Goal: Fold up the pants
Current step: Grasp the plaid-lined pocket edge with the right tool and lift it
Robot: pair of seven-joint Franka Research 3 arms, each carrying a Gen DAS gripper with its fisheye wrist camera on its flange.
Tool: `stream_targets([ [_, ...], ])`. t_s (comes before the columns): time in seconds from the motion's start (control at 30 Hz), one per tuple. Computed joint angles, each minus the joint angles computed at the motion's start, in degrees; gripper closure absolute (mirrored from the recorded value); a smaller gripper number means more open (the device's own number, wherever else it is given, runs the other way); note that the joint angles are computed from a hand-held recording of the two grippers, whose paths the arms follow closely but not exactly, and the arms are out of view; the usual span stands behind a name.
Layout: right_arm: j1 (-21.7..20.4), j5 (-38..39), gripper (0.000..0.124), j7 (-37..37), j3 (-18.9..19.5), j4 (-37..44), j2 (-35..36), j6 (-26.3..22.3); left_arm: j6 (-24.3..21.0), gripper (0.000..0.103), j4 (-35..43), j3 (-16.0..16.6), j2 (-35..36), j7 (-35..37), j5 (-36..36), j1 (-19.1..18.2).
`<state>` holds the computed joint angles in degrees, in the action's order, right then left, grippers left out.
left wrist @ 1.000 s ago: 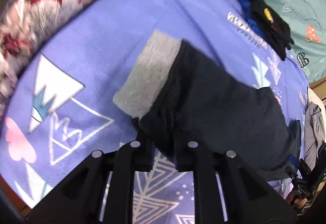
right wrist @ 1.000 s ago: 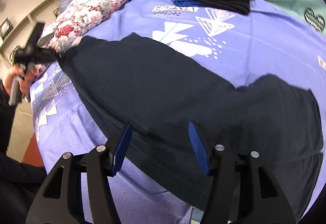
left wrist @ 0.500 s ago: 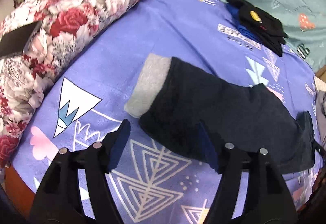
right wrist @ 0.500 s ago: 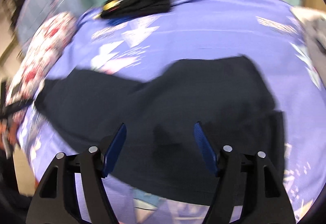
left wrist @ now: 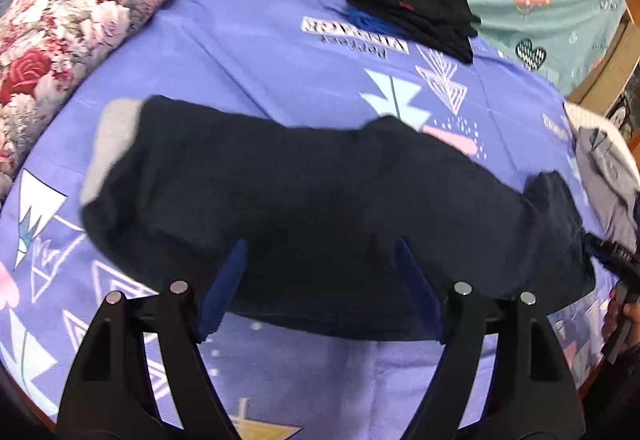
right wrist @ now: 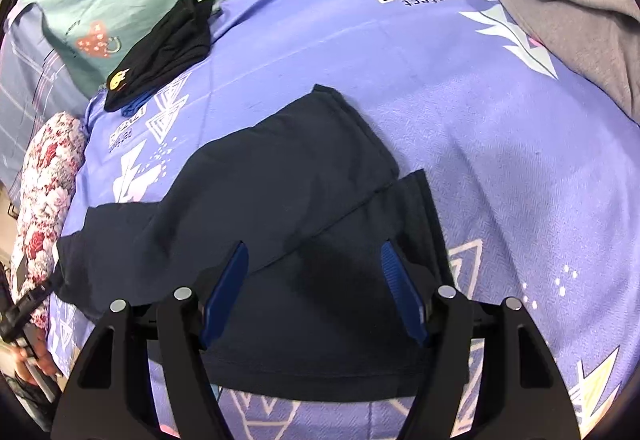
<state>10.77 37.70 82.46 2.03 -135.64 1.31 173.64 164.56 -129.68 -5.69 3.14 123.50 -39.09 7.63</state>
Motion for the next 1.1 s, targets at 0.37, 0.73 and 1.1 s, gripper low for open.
stream_targets([
  [0.37, -1.87, 1.03, 0.054, -0.73, -0.08, 6.51, 4.77, -4.0, -2.67, 0.023, 1.72, -2.08, 3.99, -3.01, 2.59, 2.15],
  [0.73, -2.74, -5.48, 0.081, 9.92, -1.66, 14.08, 10.31, -8.53, -5.81, 0.017, 3.1, -2.18, 4.33, -1.02, -0.67, 2.95],
  [1.1, -3.39, 0.63, 0.118, 6.31, 2.23, 8.4, 1.76, 1.66, -10.2, 0.015, 5.89, -1.47, 5.36, -1.58, -5.4, 3.82],
])
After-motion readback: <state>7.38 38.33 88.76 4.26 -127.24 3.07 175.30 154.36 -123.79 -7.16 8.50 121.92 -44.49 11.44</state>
